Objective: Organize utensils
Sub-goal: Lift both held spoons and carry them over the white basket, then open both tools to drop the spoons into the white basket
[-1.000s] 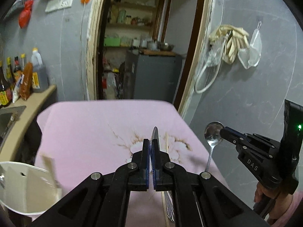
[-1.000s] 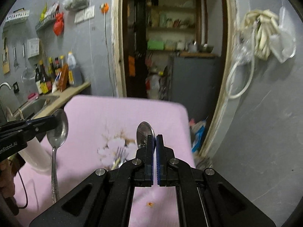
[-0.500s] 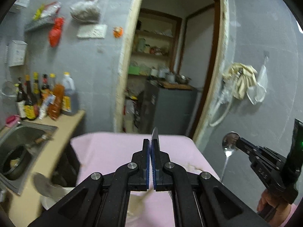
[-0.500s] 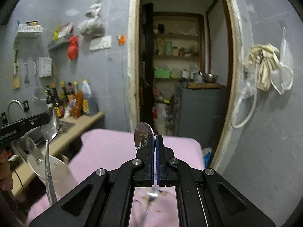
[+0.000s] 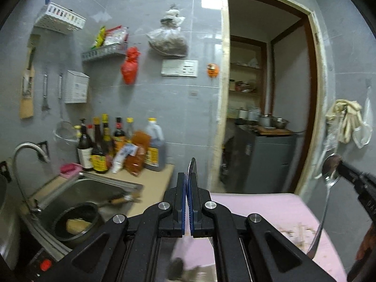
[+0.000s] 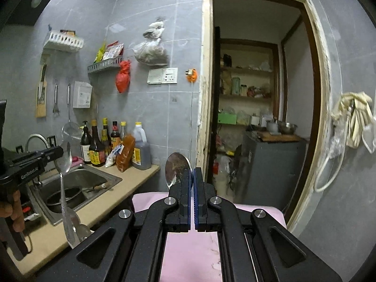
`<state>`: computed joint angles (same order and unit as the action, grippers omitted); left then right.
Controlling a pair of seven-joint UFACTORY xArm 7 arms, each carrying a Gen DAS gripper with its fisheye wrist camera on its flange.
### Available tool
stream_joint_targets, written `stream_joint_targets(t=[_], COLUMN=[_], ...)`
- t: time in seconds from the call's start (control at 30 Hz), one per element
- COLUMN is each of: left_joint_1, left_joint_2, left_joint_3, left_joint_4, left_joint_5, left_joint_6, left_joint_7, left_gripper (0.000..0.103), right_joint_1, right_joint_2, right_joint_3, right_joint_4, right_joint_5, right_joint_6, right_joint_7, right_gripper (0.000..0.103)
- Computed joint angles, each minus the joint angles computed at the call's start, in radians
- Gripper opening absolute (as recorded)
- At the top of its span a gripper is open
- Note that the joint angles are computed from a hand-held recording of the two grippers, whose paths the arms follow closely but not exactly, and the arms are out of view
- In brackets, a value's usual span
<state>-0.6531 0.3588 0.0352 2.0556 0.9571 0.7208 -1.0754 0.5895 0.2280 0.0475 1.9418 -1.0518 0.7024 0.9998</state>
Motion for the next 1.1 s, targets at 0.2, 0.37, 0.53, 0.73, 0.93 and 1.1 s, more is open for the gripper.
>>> stream_joint_targets(t=[0.2,0.37,0.53,0.73,0.93,1.1], left_joint_1=[-0.001,-0.005,-0.007,-0.013,-0.003,0.015], left_joint_2=[-0.02,-0.026,-0.012,-0.026,-0.053,-0.071], left_joint_3=[0.017,0.008,-0.007,-0.015,-0.045,-0.072], left_joint_4=[-0.082,-0.14,-0.171,-0.231,-0.289,-0.322], left_joint_5=[0.107,0.202,0.263,0.331,0.368,0.338], left_joint_6=[-0.01,-0.018,-0.019,-0.046,-0.068,-0.085], left_joint_7=[-0.066,-0.123,-0.182,-0.237,-0.262,-0.228], left_gripper=[0.002,0.002,0.002,0.003,0.003,0.004], right_joint_1=[0.058,0.098,0.116,0.11,0.085,0.059], right_joint_2=[0.079,0.107,0.111,0.067,0.034,0.012], right_joint_3=[-0.019,-0.046,-0.049,-0.024,0.006,0.028], right_joint_4=[0.051,0.036,0.007,-0.078,-0.128,-0.165], right_joint_5=[-0.043,-0.081,-0.094,-0.113,-0.1,-0.061], right_joint_6=[0.056,0.075,0.089,0.085,0.08,0.055], right_joint_7=[-0.008,0.004,0.022,0.063,0.084,0.077], right_gripper=[0.002,0.002,0.002,0.002,0.002,0.003])
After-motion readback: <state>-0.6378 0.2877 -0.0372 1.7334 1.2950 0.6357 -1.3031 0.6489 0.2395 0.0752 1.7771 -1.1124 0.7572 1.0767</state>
